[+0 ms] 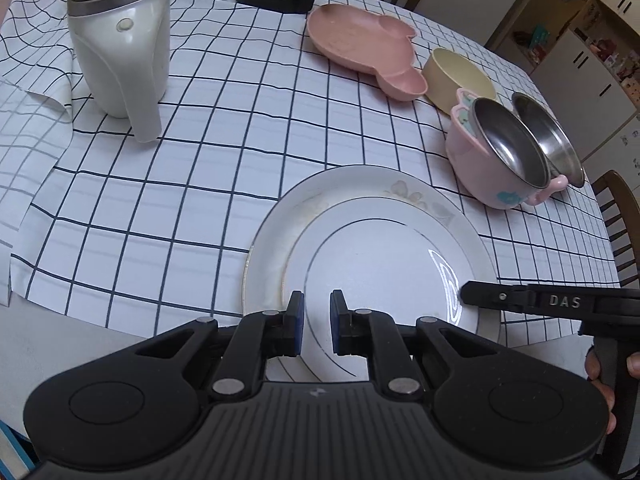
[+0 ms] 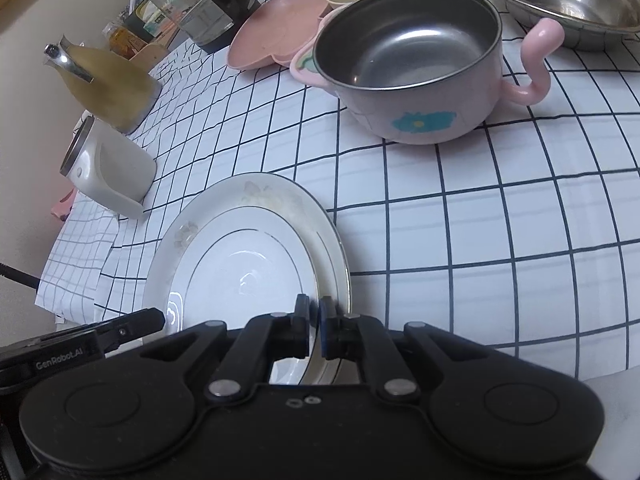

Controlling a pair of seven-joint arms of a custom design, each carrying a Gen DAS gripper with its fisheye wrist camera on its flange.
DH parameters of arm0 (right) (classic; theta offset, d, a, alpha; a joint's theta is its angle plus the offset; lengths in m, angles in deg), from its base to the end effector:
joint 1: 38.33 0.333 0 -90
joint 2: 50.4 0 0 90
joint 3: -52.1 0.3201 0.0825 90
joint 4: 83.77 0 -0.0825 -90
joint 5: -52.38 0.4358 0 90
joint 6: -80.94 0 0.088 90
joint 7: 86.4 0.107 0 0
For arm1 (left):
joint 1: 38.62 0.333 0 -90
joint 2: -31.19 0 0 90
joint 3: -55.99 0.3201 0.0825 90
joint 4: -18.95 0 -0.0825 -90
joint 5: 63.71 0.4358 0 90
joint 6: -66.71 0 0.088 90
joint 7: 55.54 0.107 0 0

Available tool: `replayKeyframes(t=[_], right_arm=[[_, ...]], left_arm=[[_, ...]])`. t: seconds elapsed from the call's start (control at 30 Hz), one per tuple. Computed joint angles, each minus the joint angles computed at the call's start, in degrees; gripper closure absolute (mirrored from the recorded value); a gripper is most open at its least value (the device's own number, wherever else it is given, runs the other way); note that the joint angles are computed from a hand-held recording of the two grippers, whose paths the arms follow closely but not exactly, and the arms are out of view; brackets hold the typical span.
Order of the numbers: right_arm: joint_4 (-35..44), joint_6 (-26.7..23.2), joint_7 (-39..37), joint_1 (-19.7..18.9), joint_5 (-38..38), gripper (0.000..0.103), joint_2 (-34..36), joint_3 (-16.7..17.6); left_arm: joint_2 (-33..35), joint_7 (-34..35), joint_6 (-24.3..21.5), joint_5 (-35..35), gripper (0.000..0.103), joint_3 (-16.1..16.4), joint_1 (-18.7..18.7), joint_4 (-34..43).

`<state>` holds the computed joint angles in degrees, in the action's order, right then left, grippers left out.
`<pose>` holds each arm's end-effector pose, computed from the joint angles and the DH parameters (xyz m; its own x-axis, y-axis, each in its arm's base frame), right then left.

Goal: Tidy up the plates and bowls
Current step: 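Lower the small plate onto the floral plate and open both grippers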

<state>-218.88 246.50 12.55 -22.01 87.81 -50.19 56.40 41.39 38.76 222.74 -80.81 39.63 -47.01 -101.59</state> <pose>0.5463 0.1693 0.3452 -0.2357 -0.8552 -0.4616 -0.8608 0.4042 -0.3093 0.5928 -0.2570 0.3551 -0.2862 -0.9272 0.2416 -0.8969 0.1705 -0.4081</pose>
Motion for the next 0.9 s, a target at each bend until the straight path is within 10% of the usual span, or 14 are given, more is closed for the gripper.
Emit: replayKeyframes(t=[0.77, 0.9], right_arm=[[-3.6, 1.4, 13.2, -4.0, -31.4, 0.055, -11.4, 3.6], [-3.2, 2.1, 15.2, -5.2, -35.0, 0.045, -12.6, 4.7]], left_arm=[[-4.7, 14.0, 11.2, -10.0, 0.090, -2.2, -2.2, -1.2], [-5.2, 17.0, 13.2, -12.3, 0.074, -2.3, -2.5, -0.9]])
